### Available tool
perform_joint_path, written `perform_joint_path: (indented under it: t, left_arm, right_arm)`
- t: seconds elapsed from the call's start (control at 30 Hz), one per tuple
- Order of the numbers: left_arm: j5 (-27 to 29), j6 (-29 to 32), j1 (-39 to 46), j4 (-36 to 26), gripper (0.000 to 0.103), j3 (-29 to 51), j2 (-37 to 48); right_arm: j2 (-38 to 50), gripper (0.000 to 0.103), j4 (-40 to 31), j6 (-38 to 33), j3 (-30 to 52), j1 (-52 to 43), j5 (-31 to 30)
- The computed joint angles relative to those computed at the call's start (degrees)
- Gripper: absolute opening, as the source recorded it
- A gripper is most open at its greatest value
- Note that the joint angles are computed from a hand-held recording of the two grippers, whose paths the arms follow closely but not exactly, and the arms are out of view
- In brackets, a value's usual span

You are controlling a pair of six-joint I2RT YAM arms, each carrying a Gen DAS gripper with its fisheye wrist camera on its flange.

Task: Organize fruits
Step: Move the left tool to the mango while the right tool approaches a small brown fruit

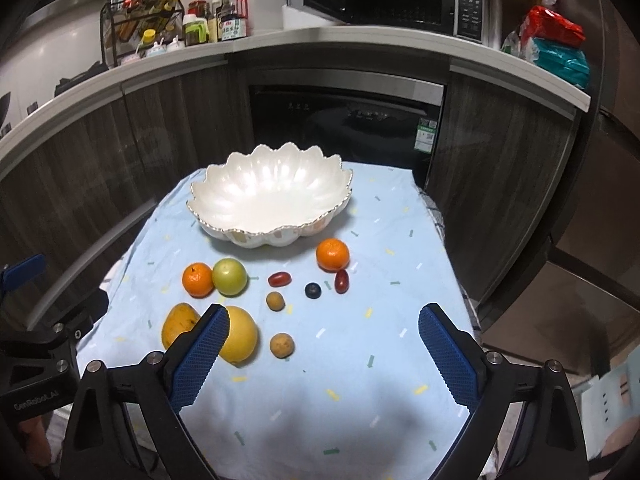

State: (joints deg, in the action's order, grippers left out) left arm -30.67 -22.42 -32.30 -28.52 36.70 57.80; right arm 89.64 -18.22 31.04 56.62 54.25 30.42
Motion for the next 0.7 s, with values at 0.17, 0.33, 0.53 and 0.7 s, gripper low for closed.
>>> perform_joint_path:
  t: [0.17, 0.33, 0.53, 0.7]
  left_arm:
    - [2.51, 1.98, 2.11, 5.16, 0.1, -1.5, 3.77]
    - [3.78, 3.16, 3.3, 9.8, 0.099, -2.76, 7.74]
    - [5.75, 4.02, 4.57, 13.96, 0.095, -4.31, 11.7]
    - [7.55, 4.52, 5.96, 17.41, 0.09, -5.15, 15.46]
  right_arm:
    - [3.32, 0.091, 2.45, -1.64, 0.2, -1.55, -2.47]
    - [6.63, 0.087, 5.19, -2.75, 0.09, -2.75, -4.41]
    - [10.22, 0.082, 7.42, -3.81, 0.59, -3.69, -6.72]
    - [12.83, 0.08, 8.65, -4.63, 1.22, -4.08, -7.47]
